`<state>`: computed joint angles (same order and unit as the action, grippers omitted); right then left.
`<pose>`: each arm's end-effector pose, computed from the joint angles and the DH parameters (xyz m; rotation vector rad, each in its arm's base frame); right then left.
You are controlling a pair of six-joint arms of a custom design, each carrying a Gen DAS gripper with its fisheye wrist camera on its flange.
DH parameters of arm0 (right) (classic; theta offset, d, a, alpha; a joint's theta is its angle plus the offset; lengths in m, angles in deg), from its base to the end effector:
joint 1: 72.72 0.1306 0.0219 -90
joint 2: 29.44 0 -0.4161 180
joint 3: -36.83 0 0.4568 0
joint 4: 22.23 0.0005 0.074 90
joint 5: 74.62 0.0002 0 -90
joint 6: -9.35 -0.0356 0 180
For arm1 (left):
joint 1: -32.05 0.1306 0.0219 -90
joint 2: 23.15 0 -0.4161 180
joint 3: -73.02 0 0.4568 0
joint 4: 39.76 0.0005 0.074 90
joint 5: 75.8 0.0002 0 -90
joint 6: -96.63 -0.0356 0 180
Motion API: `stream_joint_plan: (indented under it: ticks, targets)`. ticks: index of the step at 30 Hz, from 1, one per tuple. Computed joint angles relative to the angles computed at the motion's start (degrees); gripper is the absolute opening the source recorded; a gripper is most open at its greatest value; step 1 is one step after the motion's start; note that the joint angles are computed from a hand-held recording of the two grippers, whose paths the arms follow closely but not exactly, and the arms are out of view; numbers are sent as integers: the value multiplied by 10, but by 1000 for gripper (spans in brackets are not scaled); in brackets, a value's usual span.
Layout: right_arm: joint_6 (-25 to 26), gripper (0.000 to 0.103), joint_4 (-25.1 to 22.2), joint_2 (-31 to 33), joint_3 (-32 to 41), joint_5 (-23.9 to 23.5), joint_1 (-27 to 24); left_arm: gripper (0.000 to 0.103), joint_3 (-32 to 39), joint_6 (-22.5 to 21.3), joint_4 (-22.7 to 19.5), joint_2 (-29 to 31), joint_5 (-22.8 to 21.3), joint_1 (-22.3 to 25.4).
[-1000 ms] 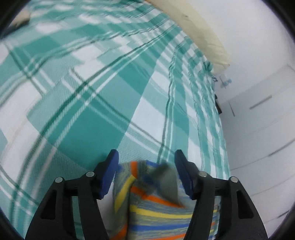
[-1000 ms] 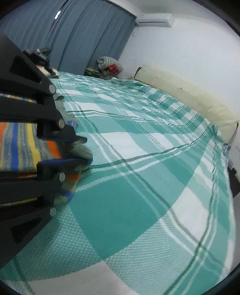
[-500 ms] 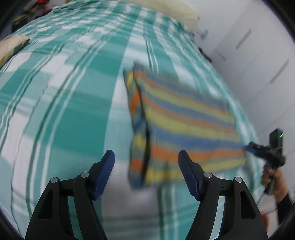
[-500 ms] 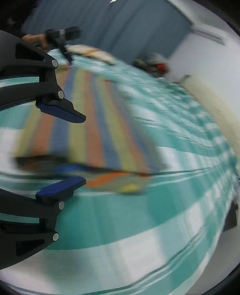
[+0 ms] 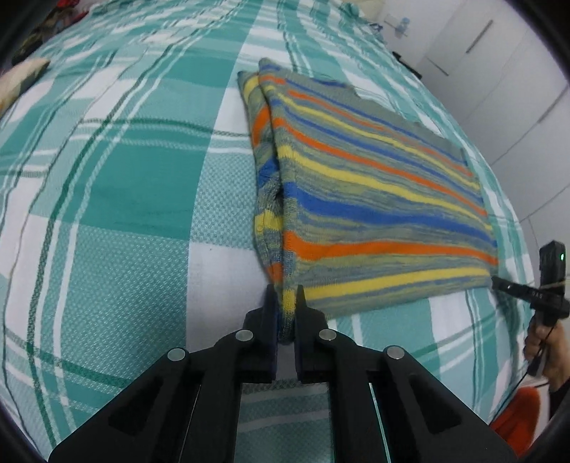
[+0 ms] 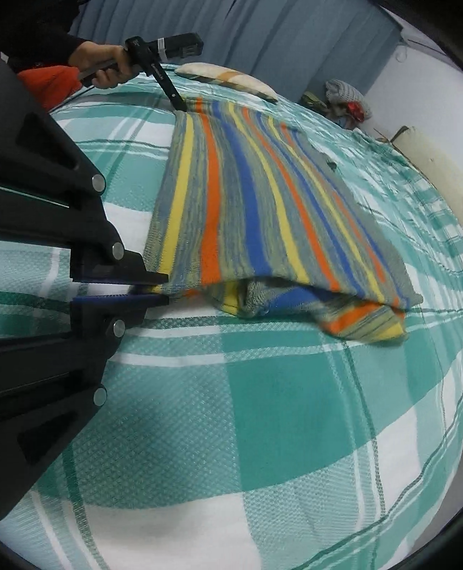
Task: Fold small clothes
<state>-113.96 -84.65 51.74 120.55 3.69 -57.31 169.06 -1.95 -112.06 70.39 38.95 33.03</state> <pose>0.4503 0.1311 0.4678 0.3456 2.6714 0.5500 0.5407 -0.0062 0.4660 0.2848 2.6922 -0.5513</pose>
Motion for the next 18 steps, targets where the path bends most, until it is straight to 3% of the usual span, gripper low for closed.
stream_joint_plan:
  ticks: [2, 3, 4, 5, 6, 7, 10, 14, 18]
  targets:
    - [-2, 6, 4, -3, 1, 13, 2, 21, 3, 15, -6, -5, -4, 3]
    - [-4, 12, 6, -6, 1, 20, 4, 40, -1, 17, -4, -14, -16, 5]
    - [-8, 29, 4, -10, 2, 30, 8, 64, -11, 16, 4, -29, -26, 7]
    - [-14, 45, 5, -23, -3, 43, 11, 73, -33, 9, 27, -58, -39, 13]
    - [-16, 52, 8, -34, -5, 58, 17, 85, -52, 3, 46, -81, -48, 18]
    - [-13, 62, 8, -54, -13, 95, 29, 90, -71, -4, 65, -104, -59, 24]
    - [-17, 70, -3, -95, -36, 182, 64, 90, -131, -14, 102, -163, -95, 41]
    - [-72, 70, -7, -146, -81, 261, 120, 91, -198, -20, 147, -215, -128, 58]
    - [-119, 70, -36, -145, -89, 345, 179, 91, -244, -55, 186, -240, -157, 54]
